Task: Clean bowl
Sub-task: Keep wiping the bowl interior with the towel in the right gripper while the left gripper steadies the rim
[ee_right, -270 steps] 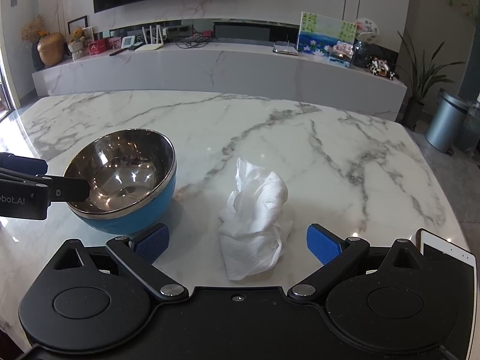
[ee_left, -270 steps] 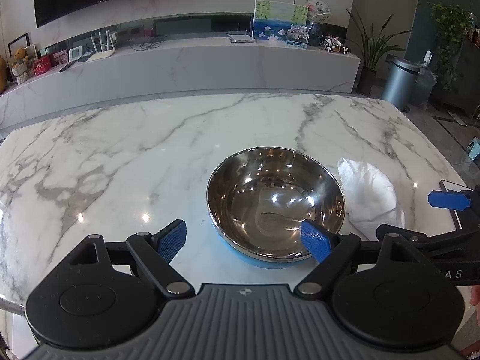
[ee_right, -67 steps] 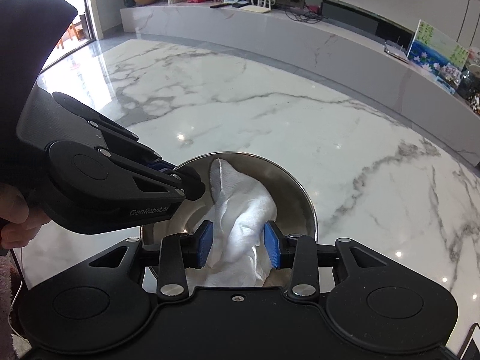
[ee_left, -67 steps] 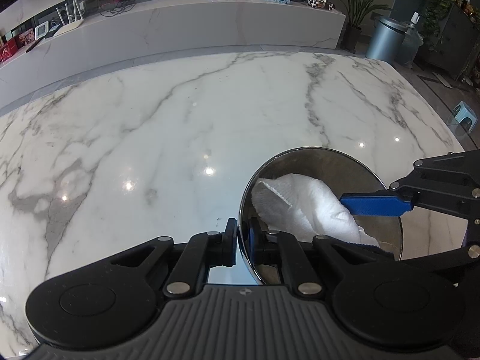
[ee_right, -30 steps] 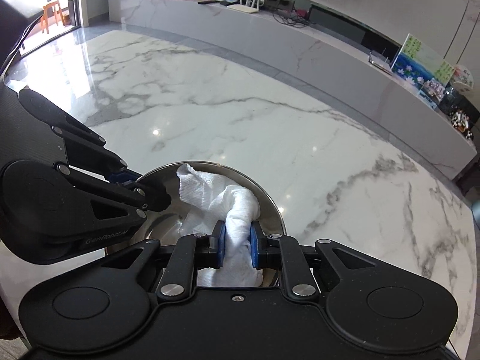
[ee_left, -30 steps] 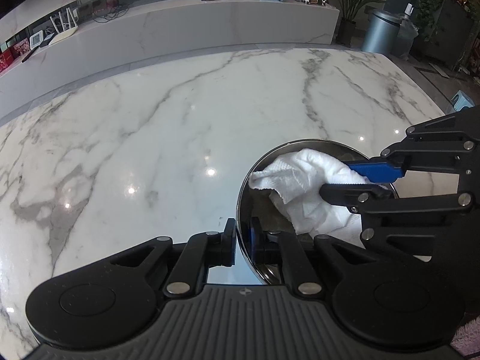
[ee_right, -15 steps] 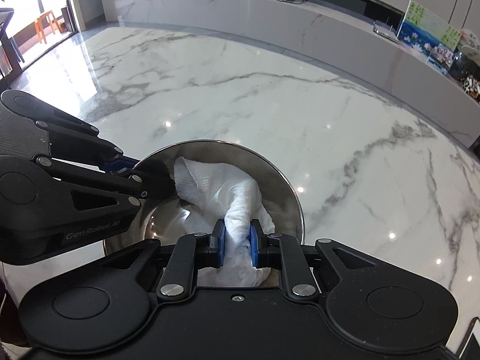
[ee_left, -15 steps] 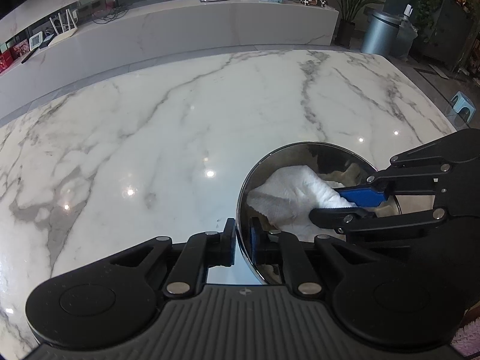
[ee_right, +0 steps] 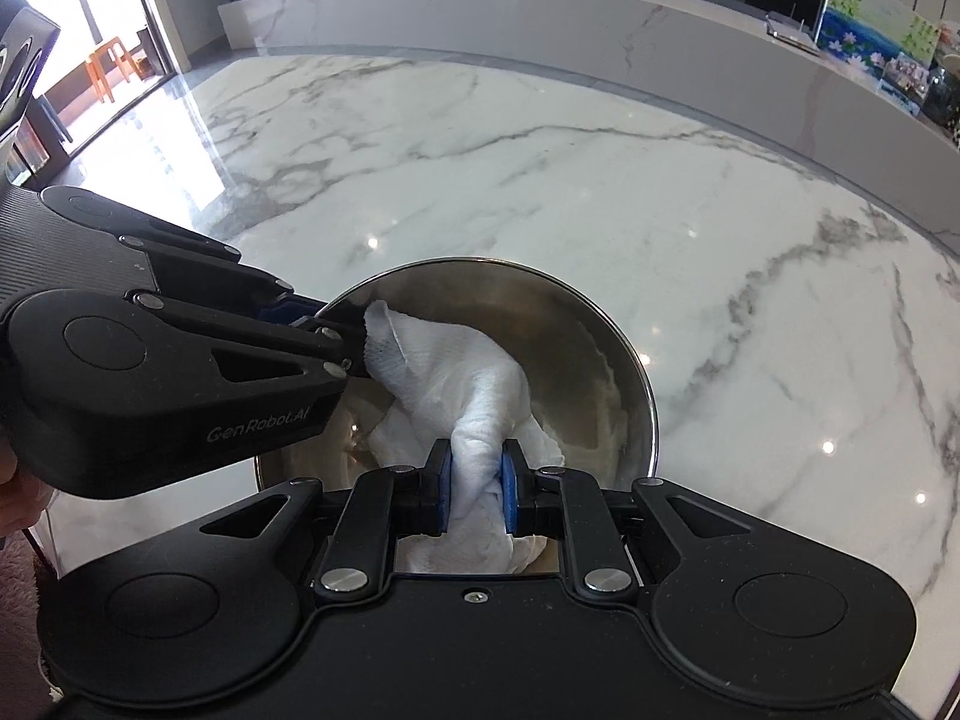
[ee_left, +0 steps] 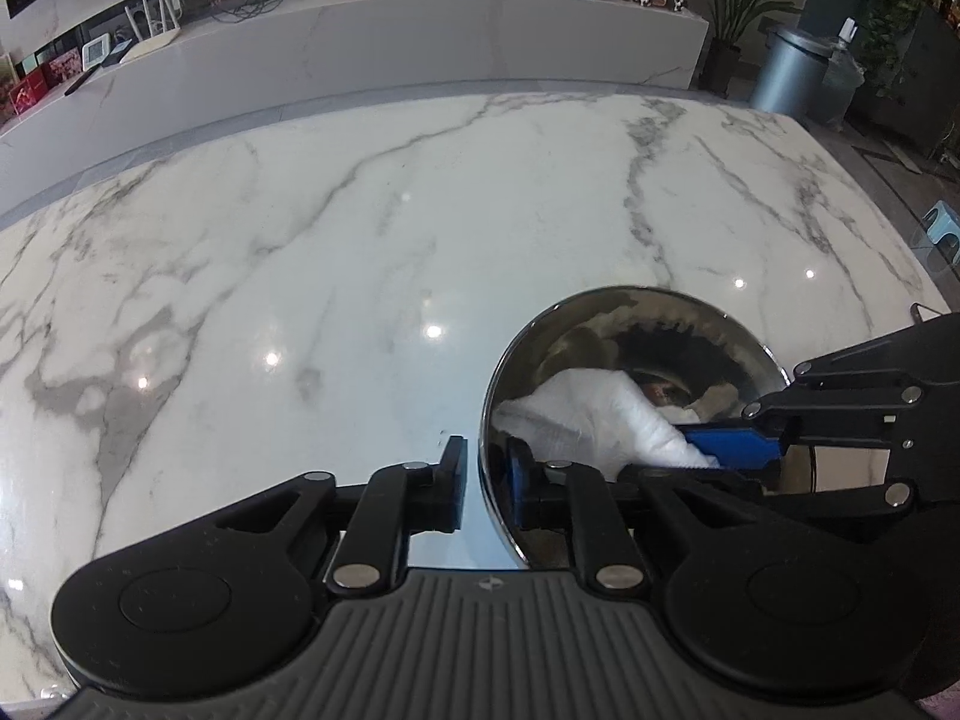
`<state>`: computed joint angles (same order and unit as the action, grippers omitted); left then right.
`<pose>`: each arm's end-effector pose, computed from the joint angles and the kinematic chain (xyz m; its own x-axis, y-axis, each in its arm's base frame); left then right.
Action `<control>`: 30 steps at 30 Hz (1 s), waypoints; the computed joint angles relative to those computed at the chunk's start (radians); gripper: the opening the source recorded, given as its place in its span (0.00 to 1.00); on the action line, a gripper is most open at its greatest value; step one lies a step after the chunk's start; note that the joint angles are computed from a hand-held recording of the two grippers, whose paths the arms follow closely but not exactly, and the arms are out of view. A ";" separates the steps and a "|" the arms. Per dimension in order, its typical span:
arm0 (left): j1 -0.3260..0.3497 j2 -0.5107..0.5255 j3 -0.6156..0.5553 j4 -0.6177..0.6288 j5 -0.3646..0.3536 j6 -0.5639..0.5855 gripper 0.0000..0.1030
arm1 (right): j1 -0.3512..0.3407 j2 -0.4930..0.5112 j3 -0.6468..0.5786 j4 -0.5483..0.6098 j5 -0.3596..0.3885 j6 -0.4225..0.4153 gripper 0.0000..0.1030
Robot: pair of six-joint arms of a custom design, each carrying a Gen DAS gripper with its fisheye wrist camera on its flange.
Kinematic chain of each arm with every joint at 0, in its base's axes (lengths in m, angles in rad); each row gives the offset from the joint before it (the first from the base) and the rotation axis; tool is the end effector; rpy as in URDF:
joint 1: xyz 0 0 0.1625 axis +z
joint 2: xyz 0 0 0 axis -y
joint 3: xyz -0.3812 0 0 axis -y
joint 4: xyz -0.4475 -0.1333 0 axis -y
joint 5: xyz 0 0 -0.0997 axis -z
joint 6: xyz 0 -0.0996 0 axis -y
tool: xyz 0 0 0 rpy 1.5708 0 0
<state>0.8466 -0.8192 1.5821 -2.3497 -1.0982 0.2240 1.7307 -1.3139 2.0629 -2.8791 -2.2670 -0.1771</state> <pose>-0.3199 -0.6313 0.0447 -0.5078 0.7362 -0.4473 0.7951 0.6004 0.0855 0.1561 -0.5316 0.2146 -0.7752 0.0630 0.6286 -0.2758 0.8614 -0.4265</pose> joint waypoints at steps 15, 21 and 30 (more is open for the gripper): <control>0.013 -0.003 -0.015 0.054 -0.049 0.014 0.11 | 0.005 0.005 -0.007 -0.002 -0.036 -0.048 0.13; 0.009 0.000 -0.008 0.033 -0.049 0.064 0.11 | 0.024 0.036 -0.025 -0.063 -0.126 -0.122 0.13; 0.004 0.009 -0.005 0.004 -0.042 0.138 0.13 | 0.027 0.032 -0.036 -0.103 -0.149 -0.172 0.13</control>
